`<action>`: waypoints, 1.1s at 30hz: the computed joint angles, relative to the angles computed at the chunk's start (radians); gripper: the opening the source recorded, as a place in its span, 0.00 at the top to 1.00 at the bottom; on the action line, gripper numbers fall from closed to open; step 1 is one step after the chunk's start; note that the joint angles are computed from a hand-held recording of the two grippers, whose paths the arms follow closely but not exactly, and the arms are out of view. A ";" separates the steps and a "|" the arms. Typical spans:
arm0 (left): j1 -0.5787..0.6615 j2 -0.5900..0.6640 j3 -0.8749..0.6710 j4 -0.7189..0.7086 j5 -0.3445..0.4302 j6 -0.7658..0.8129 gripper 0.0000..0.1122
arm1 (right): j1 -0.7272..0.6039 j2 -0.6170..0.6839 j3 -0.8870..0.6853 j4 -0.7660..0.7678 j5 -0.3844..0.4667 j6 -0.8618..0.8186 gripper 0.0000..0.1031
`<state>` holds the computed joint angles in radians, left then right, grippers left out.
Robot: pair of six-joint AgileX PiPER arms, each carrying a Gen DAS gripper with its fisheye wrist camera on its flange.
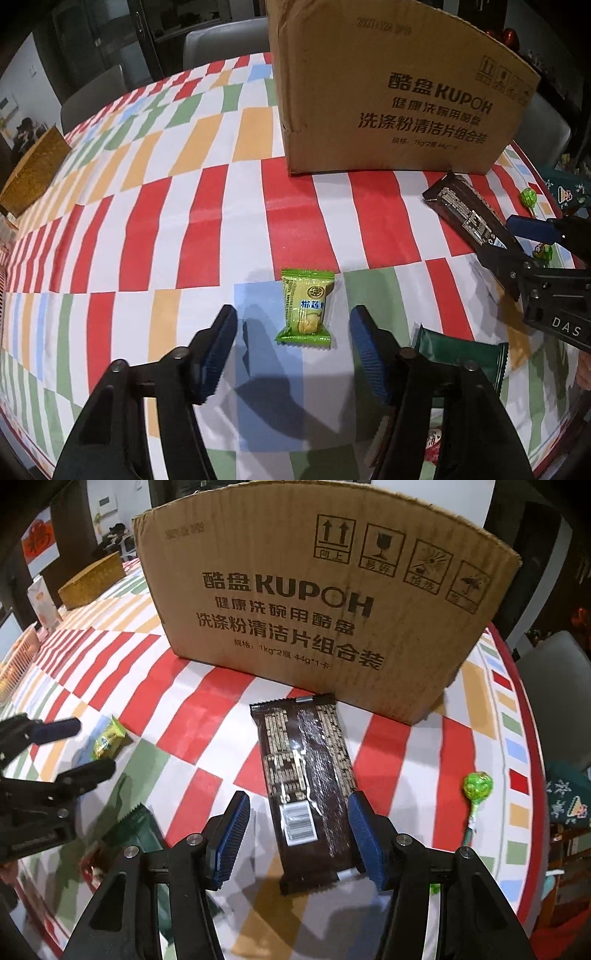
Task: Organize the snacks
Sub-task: 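Grasp the dark chocolate bar with the right tool while the left tool grasps the yellow-green candy, then lift both snacks and carry them over the box with both tools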
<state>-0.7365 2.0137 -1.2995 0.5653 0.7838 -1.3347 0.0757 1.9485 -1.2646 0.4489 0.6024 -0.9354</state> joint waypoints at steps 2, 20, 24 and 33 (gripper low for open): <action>0.008 0.006 -0.002 -0.005 -0.012 0.006 0.50 | -0.001 0.014 -0.014 0.018 0.002 -0.006 0.45; 0.045 0.034 -0.045 -0.060 -0.097 0.052 0.81 | -0.022 0.076 -0.091 0.112 0.034 -0.069 0.45; 0.043 0.028 -0.053 -0.053 -0.112 0.037 0.81 | -0.012 0.059 -0.060 0.096 -0.007 -0.081 0.55; 0.018 0.013 -0.081 -0.031 -0.101 0.029 0.81 | -0.032 0.062 -0.090 0.145 0.113 -0.124 0.71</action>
